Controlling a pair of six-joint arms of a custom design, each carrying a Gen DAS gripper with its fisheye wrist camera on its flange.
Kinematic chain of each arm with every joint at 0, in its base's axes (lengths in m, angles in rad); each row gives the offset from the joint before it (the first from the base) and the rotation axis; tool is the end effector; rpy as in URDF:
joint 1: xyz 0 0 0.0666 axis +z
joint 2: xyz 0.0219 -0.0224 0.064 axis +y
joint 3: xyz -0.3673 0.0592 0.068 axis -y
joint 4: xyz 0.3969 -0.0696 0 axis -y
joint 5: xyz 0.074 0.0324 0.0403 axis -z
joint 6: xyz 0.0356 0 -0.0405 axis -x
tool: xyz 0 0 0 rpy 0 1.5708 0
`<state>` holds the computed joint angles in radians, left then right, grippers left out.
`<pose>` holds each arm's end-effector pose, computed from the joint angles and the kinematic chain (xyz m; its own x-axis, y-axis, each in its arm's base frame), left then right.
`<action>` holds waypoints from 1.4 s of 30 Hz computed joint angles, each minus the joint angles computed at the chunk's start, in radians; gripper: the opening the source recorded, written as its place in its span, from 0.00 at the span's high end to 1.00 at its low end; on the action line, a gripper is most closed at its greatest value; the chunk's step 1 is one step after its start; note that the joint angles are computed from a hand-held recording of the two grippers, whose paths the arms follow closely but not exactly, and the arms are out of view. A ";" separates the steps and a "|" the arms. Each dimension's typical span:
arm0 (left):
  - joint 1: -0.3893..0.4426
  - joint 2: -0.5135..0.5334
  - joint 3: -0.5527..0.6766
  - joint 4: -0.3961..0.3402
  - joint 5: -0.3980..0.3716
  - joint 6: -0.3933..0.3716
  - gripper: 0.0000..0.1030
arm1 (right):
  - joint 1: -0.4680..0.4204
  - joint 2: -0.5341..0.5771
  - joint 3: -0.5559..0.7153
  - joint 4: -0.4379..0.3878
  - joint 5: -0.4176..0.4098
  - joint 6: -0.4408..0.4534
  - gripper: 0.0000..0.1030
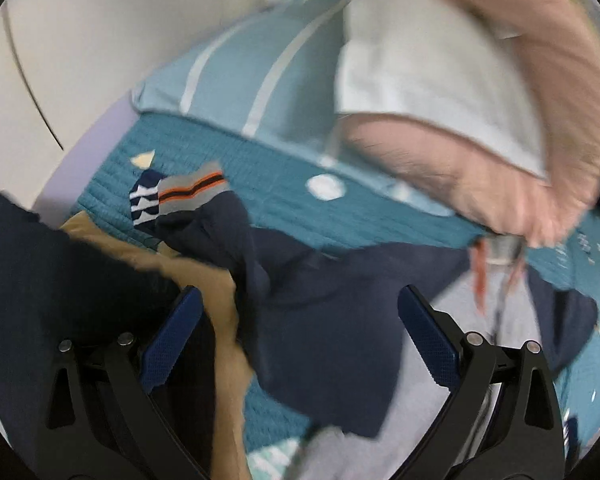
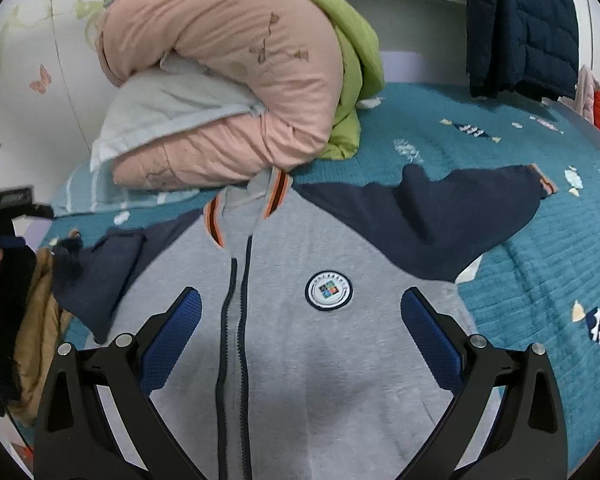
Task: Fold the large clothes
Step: 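Move the left tool to the navy sleeve cuff and grasp it, then fold the navy sleeve across the jacket body with the left tool while the right tool grasps the other sleeve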
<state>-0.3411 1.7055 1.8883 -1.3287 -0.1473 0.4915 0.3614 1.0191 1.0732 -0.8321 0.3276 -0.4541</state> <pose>0.5423 -0.1874 0.4580 -0.8862 -0.1808 -0.4265 -0.1637 0.9835 -0.0767 0.3411 0.1163 0.4248 -0.6428 0.2010 -0.7392 0.1798 0.9776 0.1095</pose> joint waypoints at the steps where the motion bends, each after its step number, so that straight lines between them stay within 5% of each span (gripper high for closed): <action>1: 0.011 0.055 0.058 -0.046 -0.005 0.004 0.05 | -0.006 0.014 0.005 -0.003 -0.007 0.003 0.07; 9: 0.022 0.293 0.306 -0.247 -0.165 0.016 0.07 | -0.074 0.059 0.011 -0.001 -0.031 -0.012 0.07; 10: 0.019 0.308 0.320 -0.262 -0.197 0.013 0.10 | -0.086 0.061 0.010 -0.004 -0.033 -0.018 0.07; 11: 0.013 0.330 0.344 -0.284 -0.242 0.005 0.27 | -0.096 0.061 0.007 -0.007 -0.034 -0.025 0.07; 17: 0.015 0.338 0.349 -0.267 -0.252 -0.052 0.30 | -0.154 0.053 -0.003 -0.022 -0.053 -0.063 0.07; 18: 0.016 0.346 0.357 -0.284 -0.256 -0.047 0.37 | -0.162 0.052 -0.004 -0.024 -0.060 -0.069 0.07; 19: 0.025 0.350 0.352 -0.285 -0.242 -0.058 0.55 | -0.167 0.052 -0.004 -0.025 -0.065 -0.072 0.07; 21: 0.037 0.350 0.333 -0.290 -0.201 -0.045 0.66 | -0.175 0.051 -0.005 -0.025 -0.070 -0.070 0.07; 25: 0.038 0.306 0.242 -0.210 -0.256 -0.062 0.98 | -0.199 0.046 -0.006 -0.024 -0.079 -0.074 0.07; 29: 0.013 0.117 0.044 0.084 -0.236 -0.079 0.98 | -0.241 0.034 -0.013 -0.030 -0.087 -0.101 0.07; 33: -0.061 -0.027 -0.064 0.250 -0.143 -0.155 0.98 | -0.292 0.011 -0.022 -0.037 -0.102 -0.140 0.07; 42: -0.346 0.011 0.000 0.374 -0.053 -0.169 0.98 | -0.433 -0.075 -0.063 -0.027 -0.120 -0.191 0.07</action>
<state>-0.6867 1.7164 1.8879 -0.9547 -0.2005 0.3226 -0.0719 0.9443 1.0103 -0.8593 0.2081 -0.6454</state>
